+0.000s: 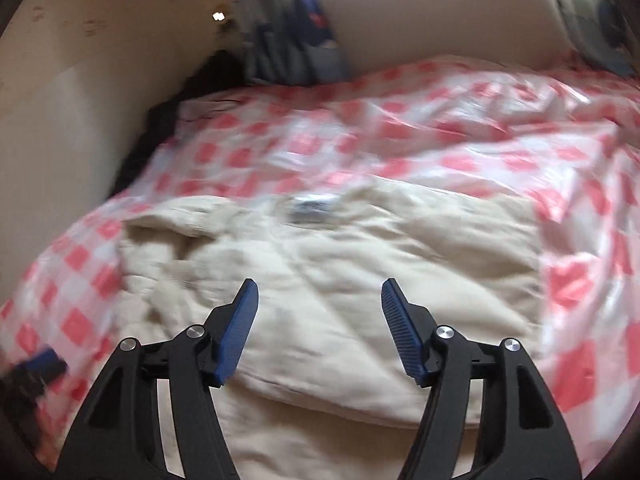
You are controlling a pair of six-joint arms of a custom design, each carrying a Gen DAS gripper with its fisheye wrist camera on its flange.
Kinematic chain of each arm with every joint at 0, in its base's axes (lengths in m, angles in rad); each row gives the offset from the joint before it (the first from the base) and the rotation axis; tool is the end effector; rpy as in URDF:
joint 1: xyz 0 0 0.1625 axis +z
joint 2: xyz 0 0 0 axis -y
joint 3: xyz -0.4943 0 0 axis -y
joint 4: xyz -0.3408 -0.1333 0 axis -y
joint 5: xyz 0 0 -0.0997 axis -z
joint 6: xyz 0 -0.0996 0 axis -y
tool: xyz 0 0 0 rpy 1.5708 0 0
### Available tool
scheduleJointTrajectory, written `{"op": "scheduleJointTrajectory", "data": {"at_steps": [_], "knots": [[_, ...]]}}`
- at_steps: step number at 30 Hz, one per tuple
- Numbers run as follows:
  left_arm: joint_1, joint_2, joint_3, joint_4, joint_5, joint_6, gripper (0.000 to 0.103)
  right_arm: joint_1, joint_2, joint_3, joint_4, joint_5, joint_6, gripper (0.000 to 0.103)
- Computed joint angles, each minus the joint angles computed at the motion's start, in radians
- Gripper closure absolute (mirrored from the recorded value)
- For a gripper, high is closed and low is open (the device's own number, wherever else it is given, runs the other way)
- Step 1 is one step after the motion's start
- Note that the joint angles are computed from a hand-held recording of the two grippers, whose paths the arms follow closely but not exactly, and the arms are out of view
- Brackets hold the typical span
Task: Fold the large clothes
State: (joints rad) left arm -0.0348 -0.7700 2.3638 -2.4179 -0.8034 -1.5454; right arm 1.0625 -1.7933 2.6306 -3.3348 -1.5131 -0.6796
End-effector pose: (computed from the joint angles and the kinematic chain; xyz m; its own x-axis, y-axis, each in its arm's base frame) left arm -0.3783 -0.1894 0.0456 -0.7207 0.0434 -0.6919 0.5148 0.7020 -0.4921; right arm -0.0043 -0.2935 0.4115 -0.8795 0.0169 0.4756 -0.3349 0.6881 -0.6437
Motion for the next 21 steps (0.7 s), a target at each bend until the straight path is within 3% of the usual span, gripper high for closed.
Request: {"op": "scheduleJointTrajectory", "data": {"at_steps": [2,4,7,10,12,16,19,21], "knots": [[0.061,0.057,-0.06,-0.064,0.053,0.137,0.006,-0.094,-0.002,-0.024,0.016,0.018,-0.041,0.042],[0.138,0.121,-0.106,-0.197,0.064,0.28,0.006,-0.194,-0.016,-0.028,0.055,0.071,-0.085,0.042],[0.236,0.203,-0.164,-0.32,0.033,0.409,0.006,-0.361,-0.043,-0.002,0.103,0.217,-0.178,0.042],[0.34,0.262,-0.192,-0.374,-0.033,0.442,0.006,-0.422,-0.05,0.041,0.07,0.278,-0.24,0.033],[0.392,0.301,-0.191,-0.4,-0.051,0.459,0.006,-0.415,-0.042,0.059,0.044,0.271,-0.27,0.027],[0.383,0.297,-0.165,-0.462,-0.059,0.502,0.005,-0.389,-0.032,0.08,0.007,0.26,-0.283,0.022],[0.352,0.235,-0.103,-0.604,0.012,0.582,0.005,-0.487,-0.11,0.08,0.129,0.395,-0.339,0.018],[0.393,0.166,-0.107,-0.63,-0.02,0.656,0.005,-0.581,-0.174,0.075,0.246,0.51,-0.394,0.018]]}}
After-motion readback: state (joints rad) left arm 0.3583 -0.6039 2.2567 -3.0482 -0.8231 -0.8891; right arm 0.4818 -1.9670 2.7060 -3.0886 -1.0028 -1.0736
